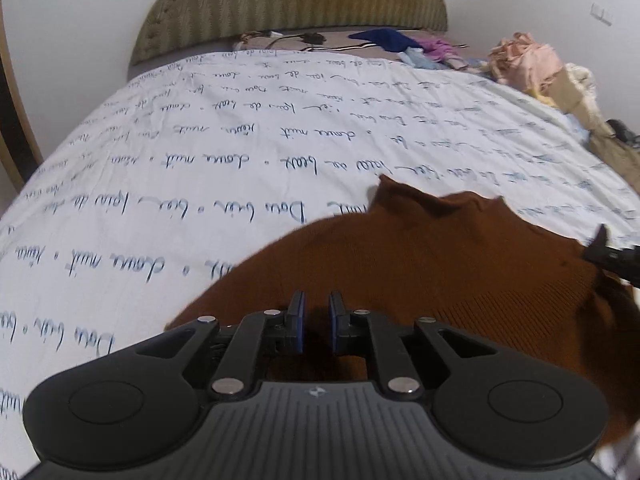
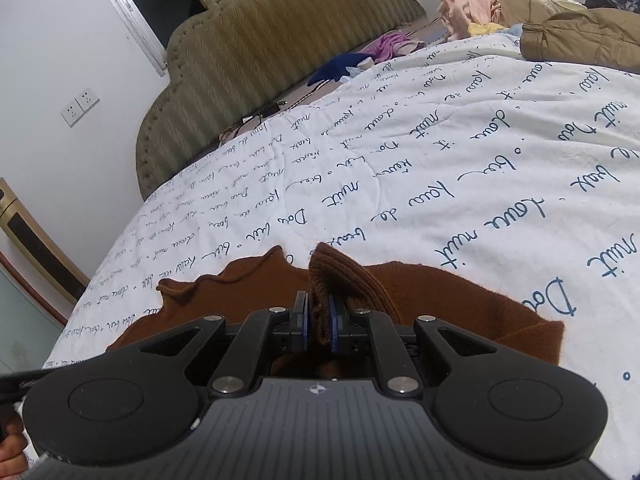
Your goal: Fold small clothes
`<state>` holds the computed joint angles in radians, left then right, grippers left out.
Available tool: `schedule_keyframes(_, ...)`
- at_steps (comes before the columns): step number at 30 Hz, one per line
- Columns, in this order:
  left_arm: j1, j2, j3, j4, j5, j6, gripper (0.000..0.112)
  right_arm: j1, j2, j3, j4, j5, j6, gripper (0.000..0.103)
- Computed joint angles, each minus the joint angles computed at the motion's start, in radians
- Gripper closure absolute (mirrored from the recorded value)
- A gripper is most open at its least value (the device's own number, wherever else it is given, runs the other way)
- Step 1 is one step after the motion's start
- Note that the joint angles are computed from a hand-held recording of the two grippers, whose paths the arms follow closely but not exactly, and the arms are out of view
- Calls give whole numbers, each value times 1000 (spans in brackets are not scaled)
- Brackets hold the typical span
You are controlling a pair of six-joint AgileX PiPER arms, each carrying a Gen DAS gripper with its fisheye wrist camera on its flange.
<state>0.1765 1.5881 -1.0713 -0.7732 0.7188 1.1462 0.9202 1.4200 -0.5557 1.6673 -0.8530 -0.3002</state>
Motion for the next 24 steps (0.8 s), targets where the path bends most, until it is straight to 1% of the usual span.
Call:
schedule_keyframes(1, 35, -3, -3, -19, 50, 22, 99, 2, -2, 4, 0, 1, 7, 85)
schedule_keyframes(2, 69, -3, -8, -37, 102, 38, 96, 3, -2, 8, -2, 4, 12, 84)
schedule_keyframes(3, 105, 2, -16, -58, 162, 52, 87, -1, -5, 13, -6, 9, 13, 84)
schedule_keyframes(4, 133, 8, -22, -73, 212, 62, 80, -4, -3, 13, -5, 13, 11, 84)
schedule_keyframes(6, 175, 16, -18, -103, 286, 79, 45, -7, 3, 9, -3, 18, 7, 84)
schedule_keyframes(7, 185, 17, -9, -120, 306, 93, 41, -9, 6, 7, -3, 21, 4, 84)
schedule_keyframes(8, 185, 16, 0, -124, 314, 101, 40, -12, 9, 4, -2, 23, -1, 84)
schedule_keyframes(10, 150, 20, 10, -100, 289, 86, 40, -15, 12, -1, 0, 27, -12, 83)
schedule_keyframes(11, 126, 25, 19, -91, 257, 74, 41, -19, 12, -2, 0, 31, -17, 82)
schedule_keyframes(12, 97, 31, 29, -80, 217, 53, 42, -22, 11, -2, 1, 34, -20, 82)
schedule_keyframes(13, 75, 40, 32, -70, 195, 35, 45, -25, 11, -4, 2, 38, -23, 81)
schedule_keyframes(14, 63, 50, 35, -70, 184, 28, 68, -29, 10, -4, 2, 41, -25, 80)
schedule_keyframes(15, 46, 58, 30, -58, 183, 9, 95, -33, 6, -3, 1, 46, -28, 80)
schedule_keyframes(16, 35, 68, 18, -45, 193, -18, 101, -37, 4, -2, 1, 50, -29, 79)
schedule_keyframes(18, 28, 75, 3, -48, 201, -59, 106, -44, -5, 6, -7, 58, -24, 74)
schedule_keyframes(20, 18, 83, -22, -57, 197, -97, 106, -62, -12, 10, -13, 67, -26, 68)
schedule_keyframes(21, 16, 94, -44, -67, 197, -130, 106, -74, -14, 12, -18, 73, -26, 67)
schedule_keyframes(24, 15, 152, -125, -134, 187, -235, 106, -122, -10, 20, -54, 99, 16, 55)
